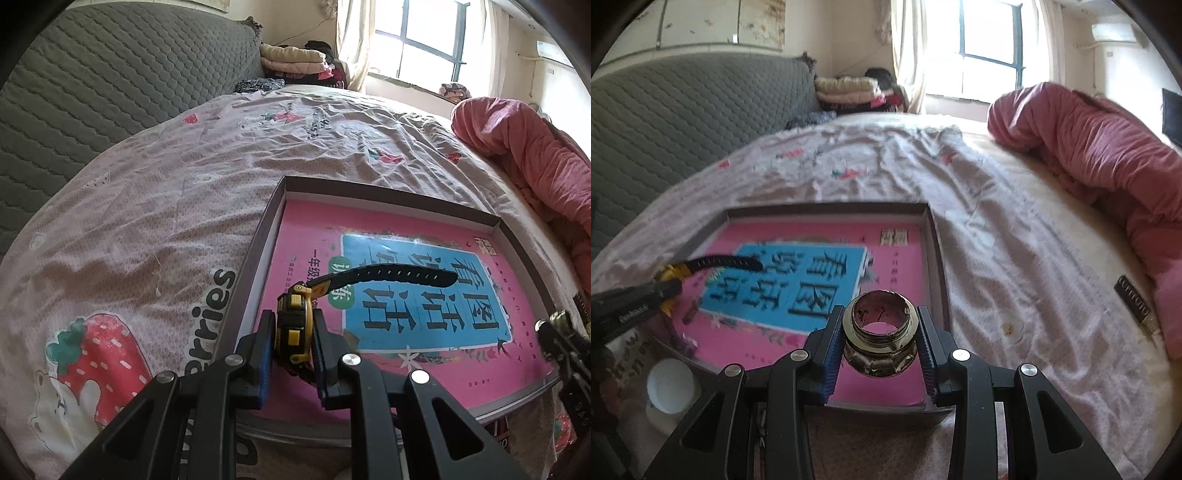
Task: Organize rigid objects
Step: 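Lift watch with left gripper into tray while right gripper carries jar into tray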
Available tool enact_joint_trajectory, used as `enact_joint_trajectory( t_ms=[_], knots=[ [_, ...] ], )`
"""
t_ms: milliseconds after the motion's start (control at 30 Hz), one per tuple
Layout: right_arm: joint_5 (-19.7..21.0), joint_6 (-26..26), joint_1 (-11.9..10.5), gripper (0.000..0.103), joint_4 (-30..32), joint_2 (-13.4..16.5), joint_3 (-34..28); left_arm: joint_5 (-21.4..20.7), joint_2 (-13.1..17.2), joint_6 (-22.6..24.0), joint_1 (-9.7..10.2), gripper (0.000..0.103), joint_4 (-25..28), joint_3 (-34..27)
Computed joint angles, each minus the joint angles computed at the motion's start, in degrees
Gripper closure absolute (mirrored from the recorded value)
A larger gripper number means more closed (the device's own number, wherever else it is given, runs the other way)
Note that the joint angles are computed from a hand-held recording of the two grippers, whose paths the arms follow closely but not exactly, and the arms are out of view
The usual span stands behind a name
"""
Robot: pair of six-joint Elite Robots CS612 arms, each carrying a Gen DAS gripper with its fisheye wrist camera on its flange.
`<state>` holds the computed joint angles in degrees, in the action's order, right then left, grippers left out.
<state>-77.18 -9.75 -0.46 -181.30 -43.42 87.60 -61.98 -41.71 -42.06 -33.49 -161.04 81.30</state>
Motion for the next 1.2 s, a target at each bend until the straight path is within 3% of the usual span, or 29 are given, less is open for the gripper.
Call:
enact_joint_trajectory(
  t_ms=[533,1200],
  knots=[
    [-1.1,-3.3,0.6,0.066,7.1,-0.1,-1.6,-0.4,-0.2,0.6,-0.01,0.084,3.4,-0.6],
    [-2.9,-3.6,0.7,0.065,8.0,-0.8,-1.1,-2.7,-0.6,1.2,0.14,0.084,4.5,-0.5]
  ],
)
